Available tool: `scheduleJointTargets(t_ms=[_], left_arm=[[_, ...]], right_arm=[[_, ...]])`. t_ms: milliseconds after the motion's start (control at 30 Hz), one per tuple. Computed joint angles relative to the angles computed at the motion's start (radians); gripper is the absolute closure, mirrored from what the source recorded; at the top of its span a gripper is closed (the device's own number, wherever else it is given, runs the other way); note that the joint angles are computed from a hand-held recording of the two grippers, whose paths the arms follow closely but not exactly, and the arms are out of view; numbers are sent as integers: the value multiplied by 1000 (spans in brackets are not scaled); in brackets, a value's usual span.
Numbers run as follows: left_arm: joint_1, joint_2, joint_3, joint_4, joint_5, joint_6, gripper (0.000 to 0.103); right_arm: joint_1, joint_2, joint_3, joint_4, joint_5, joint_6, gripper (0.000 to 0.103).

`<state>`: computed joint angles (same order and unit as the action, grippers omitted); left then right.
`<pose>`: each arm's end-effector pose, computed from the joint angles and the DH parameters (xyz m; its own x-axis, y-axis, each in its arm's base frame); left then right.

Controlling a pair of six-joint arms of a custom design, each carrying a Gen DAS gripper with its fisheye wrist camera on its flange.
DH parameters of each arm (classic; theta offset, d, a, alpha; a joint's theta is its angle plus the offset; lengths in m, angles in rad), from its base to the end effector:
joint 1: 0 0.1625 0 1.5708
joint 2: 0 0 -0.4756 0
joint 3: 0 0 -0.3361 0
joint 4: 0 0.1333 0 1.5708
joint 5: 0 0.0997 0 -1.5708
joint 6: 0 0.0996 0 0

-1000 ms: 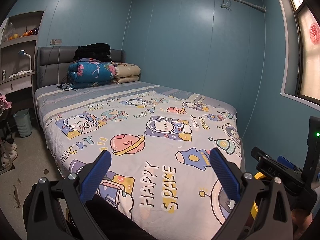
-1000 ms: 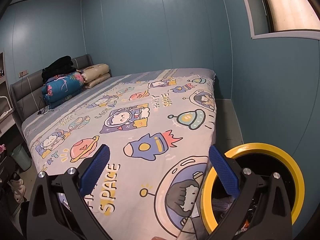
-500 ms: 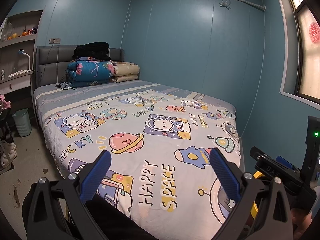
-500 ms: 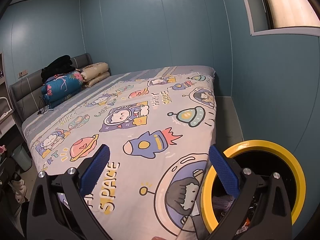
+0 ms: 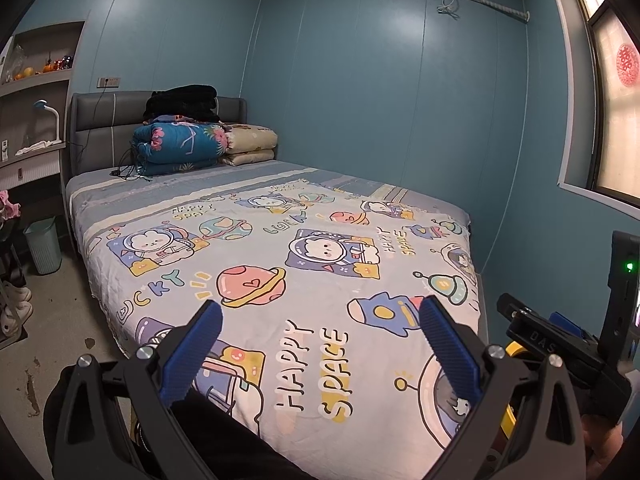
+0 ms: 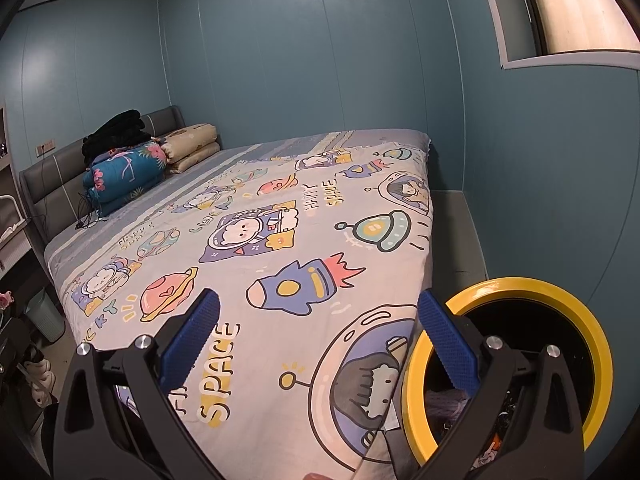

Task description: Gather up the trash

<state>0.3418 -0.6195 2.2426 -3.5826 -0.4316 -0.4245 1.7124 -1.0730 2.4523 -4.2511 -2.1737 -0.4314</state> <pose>-0.3751 -0.3709 0.1022 -0.7824 0.1263 -0.6098 0.6032 0.3975 -0.6915 0.1320 -0.3819 0.3246 -0.7951 0.2756 0.5403 -0.4074 0.4173 -0.8123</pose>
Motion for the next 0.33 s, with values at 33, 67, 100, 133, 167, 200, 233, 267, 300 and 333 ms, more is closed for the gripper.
scheduleJointTargets(t_ms=[33, 67, 100, 133, 167, 200, 233, 267, 300, 333], left_arm=[[0, 1, -1, -1, 0, 3, 8], [-1, 1, -1, 0, 0, 2, 8], [1, 1, -1, 2, -2, 1, 8], [2, 0, -2, 4, -6, -1, 8], [4, -2, -1, 7, -10, -4, 8], [5, -4, -1, 10, -14, -6, 8], [7, -6, -2, 18, -14, -12, 8], [8, -5, -3, 20, -13, -14, 8], [9, -6, -2, 20, -15, -14, 8], [9, -6, -2, 19, -16, -14, 8]], right_arm=[[0, 0, 0, 0, 0, 0, 8], [0, 0, 1, 2, 0, 3, 8], [-1, 0, 2, 3, 0, 5, 8], [-2, 0, 2, 3, 1, 5, 8], [-2, 1, 2, 2, 0, 5, 8], [-3, 1, 1, 2, 0, 6, 8], [-3, 1, 1, 2, 0, 6, 8], [-3, 1, 2, 2, 0, 8, 8], [-3, 1, 3, 0, -1, 8, 8], [-3, 1, 3, 0, -1, 8, 8]])
